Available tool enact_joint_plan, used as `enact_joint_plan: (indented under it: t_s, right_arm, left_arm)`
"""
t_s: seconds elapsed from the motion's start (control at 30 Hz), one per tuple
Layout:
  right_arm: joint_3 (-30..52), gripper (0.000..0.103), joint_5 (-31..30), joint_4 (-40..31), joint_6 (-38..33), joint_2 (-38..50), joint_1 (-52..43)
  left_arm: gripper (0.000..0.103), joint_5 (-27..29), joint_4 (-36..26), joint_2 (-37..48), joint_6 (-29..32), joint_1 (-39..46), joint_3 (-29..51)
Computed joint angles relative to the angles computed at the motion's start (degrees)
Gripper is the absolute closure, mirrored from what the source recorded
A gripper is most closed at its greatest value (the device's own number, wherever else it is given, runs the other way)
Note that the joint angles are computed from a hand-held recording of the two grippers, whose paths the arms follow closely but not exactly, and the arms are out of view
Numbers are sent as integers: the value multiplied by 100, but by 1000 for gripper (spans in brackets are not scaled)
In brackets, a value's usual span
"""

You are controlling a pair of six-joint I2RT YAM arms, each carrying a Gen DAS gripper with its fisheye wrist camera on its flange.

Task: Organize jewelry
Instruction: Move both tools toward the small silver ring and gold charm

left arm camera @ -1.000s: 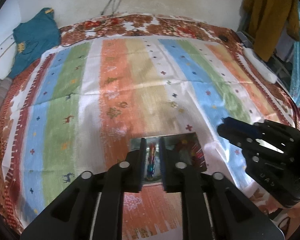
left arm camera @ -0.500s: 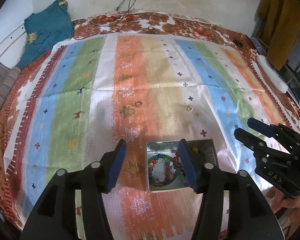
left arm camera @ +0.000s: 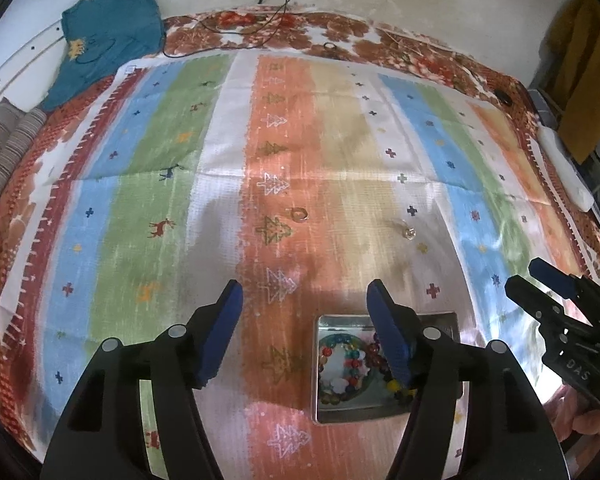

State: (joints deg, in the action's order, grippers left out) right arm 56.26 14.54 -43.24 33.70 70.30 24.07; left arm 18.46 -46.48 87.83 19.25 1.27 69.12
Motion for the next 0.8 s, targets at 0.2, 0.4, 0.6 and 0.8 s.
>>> enact_joint_plan:
  t_s: [0.2, 0.4, 0.6, 0.8]
  right_arm:
    - [93, 47, -208, 153, -145, 378, -134]
    - [170, 47, -182, 271, -318, 635, -144]
    - [277, 47, -323, 385, -523, 956, -355]
    - [378, 47, -434, 507, -700, 1346, -551]
  left_arm:
    - [39, -98, 96, 397, -98, -114, 246]
    - [39, -167, 154, 831, -228, -237, 589]
    - [39, -292, 214, 1218, -342, -390, 811]
    - [39, -468, 275, 1576, -403, -501, 1048]
